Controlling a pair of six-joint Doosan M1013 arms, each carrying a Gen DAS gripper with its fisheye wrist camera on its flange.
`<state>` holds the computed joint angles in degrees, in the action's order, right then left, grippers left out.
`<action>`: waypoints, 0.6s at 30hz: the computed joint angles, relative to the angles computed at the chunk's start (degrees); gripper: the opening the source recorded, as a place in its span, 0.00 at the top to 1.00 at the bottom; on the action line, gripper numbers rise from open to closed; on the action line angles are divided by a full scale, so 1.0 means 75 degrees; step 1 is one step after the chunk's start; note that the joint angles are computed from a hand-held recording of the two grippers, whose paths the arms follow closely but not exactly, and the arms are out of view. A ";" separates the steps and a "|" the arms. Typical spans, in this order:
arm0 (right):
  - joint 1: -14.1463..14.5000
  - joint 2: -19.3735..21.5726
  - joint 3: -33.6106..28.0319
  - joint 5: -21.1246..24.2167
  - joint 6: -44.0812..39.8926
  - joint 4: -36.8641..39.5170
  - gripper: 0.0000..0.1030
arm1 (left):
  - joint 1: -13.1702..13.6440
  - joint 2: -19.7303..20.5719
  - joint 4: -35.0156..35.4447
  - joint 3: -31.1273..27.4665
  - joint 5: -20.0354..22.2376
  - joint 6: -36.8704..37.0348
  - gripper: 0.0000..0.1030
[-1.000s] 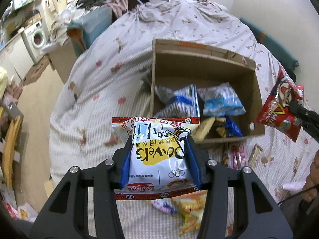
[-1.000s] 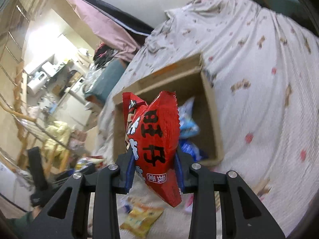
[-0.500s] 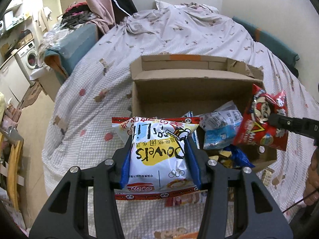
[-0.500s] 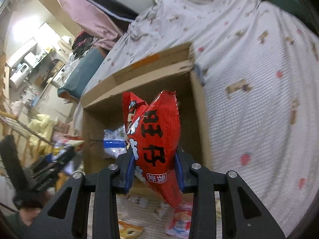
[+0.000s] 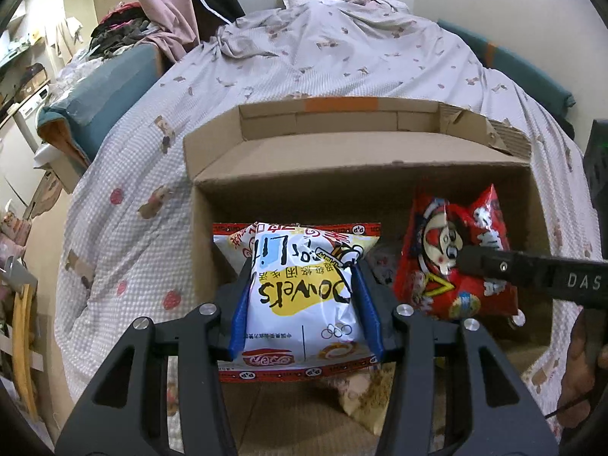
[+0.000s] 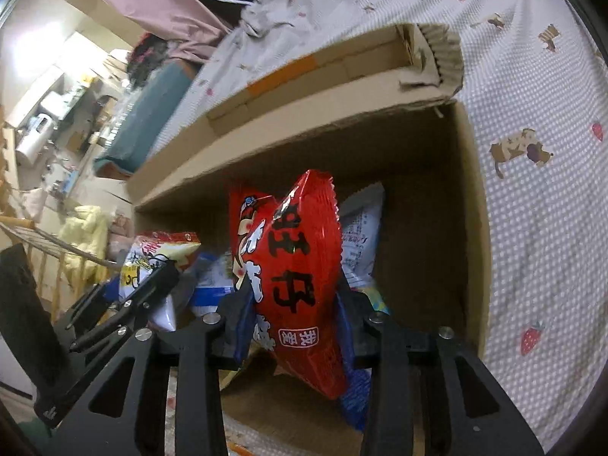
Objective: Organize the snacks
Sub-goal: 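Carry both bags over the box and lower them inside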
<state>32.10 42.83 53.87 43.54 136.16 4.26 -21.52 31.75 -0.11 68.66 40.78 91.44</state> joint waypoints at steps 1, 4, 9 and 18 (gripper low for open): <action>-0.0018 -0.0018 0.0071 -0.0102 0.0049 0.0077 0.61 | 0.0002 0.0015 -0.0040 -0.0009 -0.0066 0.0064 0.56; -0.0029 -0.0036 0.0103 -0.0140 -0.0049 0.0131 0.61 | -0.0003 0.0057 -0.0074 -0.0047 -0.0167 0.0117 0.55; -0.0001 -0.0058 0.0061 -0.0188 0.0024 -0.0050 0.57 | 0.0019 0.0110 -0.0437 -0.0150 -0.0010 0.0356 0.55; 0.0055 -0.0268 0.0263 -0.0611 -0.0027 -0.0259 0.30 | 0.0059 0.0059 -0.1033 -0.0147 0.0277 0.0735 0.17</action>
<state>32.51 40.82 55.85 38.96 135.96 2.31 -21.07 32.19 -7.85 67.55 42.86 96.96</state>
